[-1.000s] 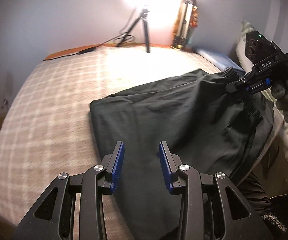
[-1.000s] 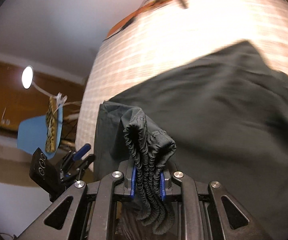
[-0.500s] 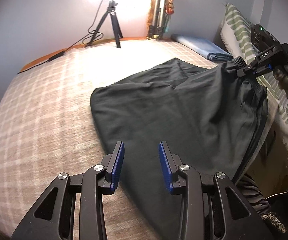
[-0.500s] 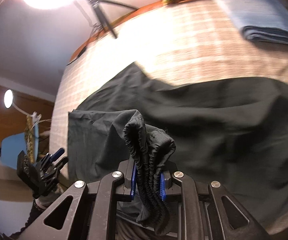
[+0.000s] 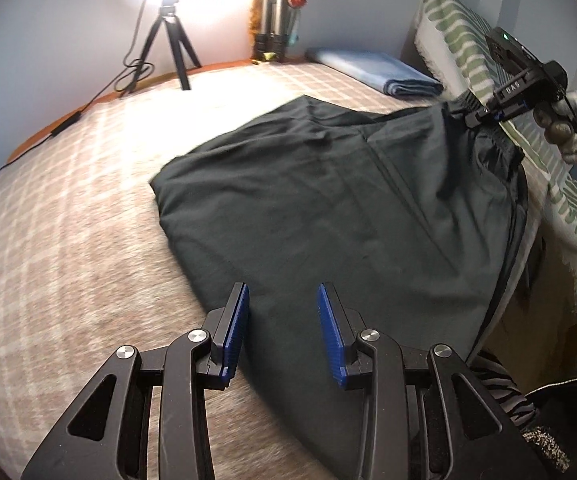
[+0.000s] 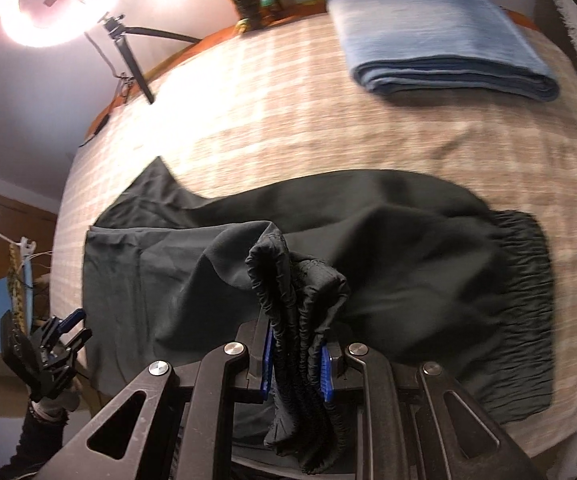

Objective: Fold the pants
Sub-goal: 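Lay the gathered waistband onto the trousers with the right tool and open it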

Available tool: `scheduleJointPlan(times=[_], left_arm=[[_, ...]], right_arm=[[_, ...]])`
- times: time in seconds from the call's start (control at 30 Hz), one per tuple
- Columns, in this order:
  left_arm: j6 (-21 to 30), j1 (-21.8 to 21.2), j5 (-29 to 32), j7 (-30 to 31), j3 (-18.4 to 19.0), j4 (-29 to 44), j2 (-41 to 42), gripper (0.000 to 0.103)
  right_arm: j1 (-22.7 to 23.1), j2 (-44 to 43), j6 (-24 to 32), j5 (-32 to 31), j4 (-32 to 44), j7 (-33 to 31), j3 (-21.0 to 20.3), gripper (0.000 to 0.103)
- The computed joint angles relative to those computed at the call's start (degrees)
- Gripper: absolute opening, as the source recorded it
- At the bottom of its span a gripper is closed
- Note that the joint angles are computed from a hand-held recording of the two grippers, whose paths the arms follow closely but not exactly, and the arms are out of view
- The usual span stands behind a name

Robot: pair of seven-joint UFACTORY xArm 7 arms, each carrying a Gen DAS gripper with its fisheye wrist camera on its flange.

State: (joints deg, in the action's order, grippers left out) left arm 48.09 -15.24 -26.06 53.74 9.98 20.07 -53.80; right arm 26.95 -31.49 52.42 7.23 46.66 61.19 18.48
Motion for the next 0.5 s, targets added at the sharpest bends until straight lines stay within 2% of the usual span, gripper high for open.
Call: scheduleJointPlan(times=[0.27,0.3,0.33,0.37,0.4,0.43,0.5], left_arm=[[-0.23,-0.83,0.52,-0.98,-1.63,-0.81,0.0,0.034],[-0.36,-0.84,0.68,-1.09,-1.75,-0.88,0.14,0.034],[-0.56,-0.8,0.89,-1.28,-1.96,-1.0,0.25,0.034],[-0.68,-0.77,1.09,-1.4,-2.04,-1.14,0.24,0.034],[-0.73,-0.76,1.31,-1.38,-2.03,-1.27,0.08,0.034],[-0.71,-0.71,1.61,-1.3,-2.02,-1.41,-0.23,0.034],[-0.53,-0.49,2.05,-1.45,-1.89,-1.51,-0.65,0.034]], right_arm=[[-1.18,-3.91,4.21,-0.82,-3.06,-1.4,-1.13,0.018],[-1.39,-4.39,4.2,-0.95,-3.63,-1.45,-1.11,0.02],[-1.69,-4.82,4.25,-1.13,-4.17,-1.22,-0.99,0.029],[-2.07,-4.92,4.87,-1.5,-4.19,-0.73,-0.65,0.033],[-2.81,-4.62,6.97,-2.81,-3.43,-0.1,0.05,0.043],[-3.25,-4.72,8.4,-3.88,-2.82,0.6,0.77,0.048],[-4.02,-5.55,9.9,-6.06,-1.97,2.16,2.15,0.049]])
